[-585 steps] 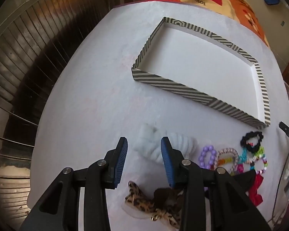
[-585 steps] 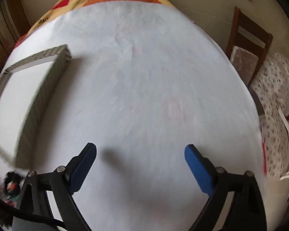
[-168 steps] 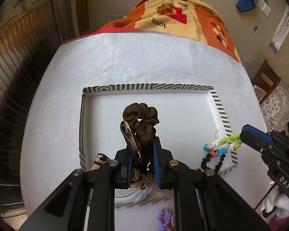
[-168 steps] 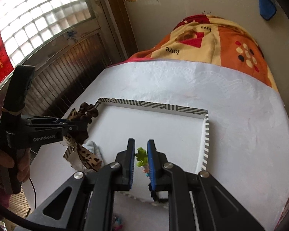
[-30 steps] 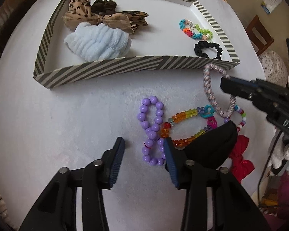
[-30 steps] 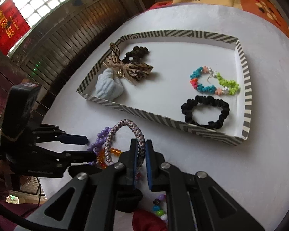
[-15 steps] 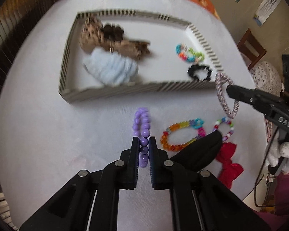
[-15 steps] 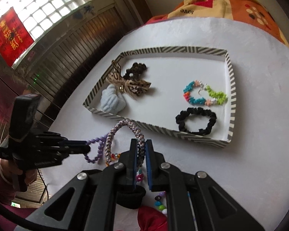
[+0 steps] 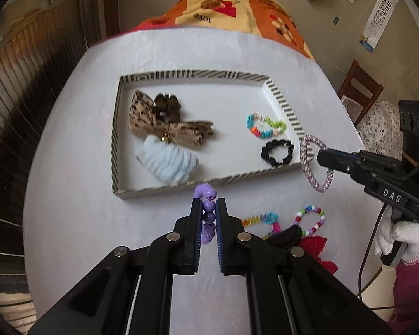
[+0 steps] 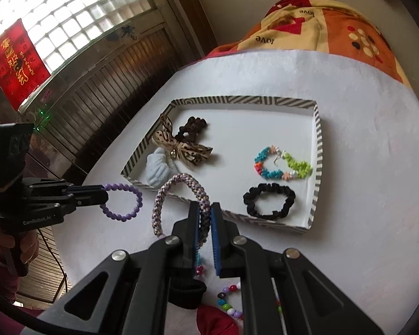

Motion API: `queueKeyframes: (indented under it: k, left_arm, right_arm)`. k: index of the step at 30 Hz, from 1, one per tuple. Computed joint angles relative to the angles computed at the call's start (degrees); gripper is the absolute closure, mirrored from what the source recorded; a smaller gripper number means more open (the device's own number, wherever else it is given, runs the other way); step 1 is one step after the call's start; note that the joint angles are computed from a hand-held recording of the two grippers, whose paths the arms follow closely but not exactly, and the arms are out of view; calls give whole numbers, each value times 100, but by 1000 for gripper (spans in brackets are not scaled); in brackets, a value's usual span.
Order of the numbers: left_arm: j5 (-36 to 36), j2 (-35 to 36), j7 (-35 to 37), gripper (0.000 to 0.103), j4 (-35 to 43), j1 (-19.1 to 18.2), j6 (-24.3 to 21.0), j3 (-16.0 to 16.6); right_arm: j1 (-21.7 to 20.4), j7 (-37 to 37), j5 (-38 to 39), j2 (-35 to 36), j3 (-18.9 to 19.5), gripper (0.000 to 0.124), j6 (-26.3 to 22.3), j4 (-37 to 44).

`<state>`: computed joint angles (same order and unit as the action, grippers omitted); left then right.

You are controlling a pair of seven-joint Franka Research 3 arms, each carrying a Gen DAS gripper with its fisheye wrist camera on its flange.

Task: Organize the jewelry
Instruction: 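Grasp the purple bead bracelet with the left tool while the right tool lifts the braided bracelet, then carry the purple and braided bracelets into the striped tray and open both tools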

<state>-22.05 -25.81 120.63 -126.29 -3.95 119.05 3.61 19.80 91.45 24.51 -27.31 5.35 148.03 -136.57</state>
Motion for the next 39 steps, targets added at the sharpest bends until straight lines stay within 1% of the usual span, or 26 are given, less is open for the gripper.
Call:
queueKeyframes:
  k: [8,16,21,29,34,39]
  left_arm:
    - [-21,273,-73,101,406,-53,244,-110]
    - [-34,596,-153,101,732,-78,391,-233]
    - [-83,830,-183,101,966,-77,358,-287]
    - [-132,1261,-368,101,1423,25,321,-433]
    - [-83,1551,-500,101,1707,74,346,-552]
    - [-87,1948,-668,101,2087,125,279,-684]
  right_arm:
    - [-128,219,-187,128,60,116,98,211]
    - [-259,424,-434,168,86,116,98,319]
    - [-282,478,-458,177,48,116,122,298]
    - [-324,508,-499,283,25,116,132,369]
    - [-408,561,-648,498,33,116,20,545]
    - [-516,656,-790,810,1,116,-49,780]
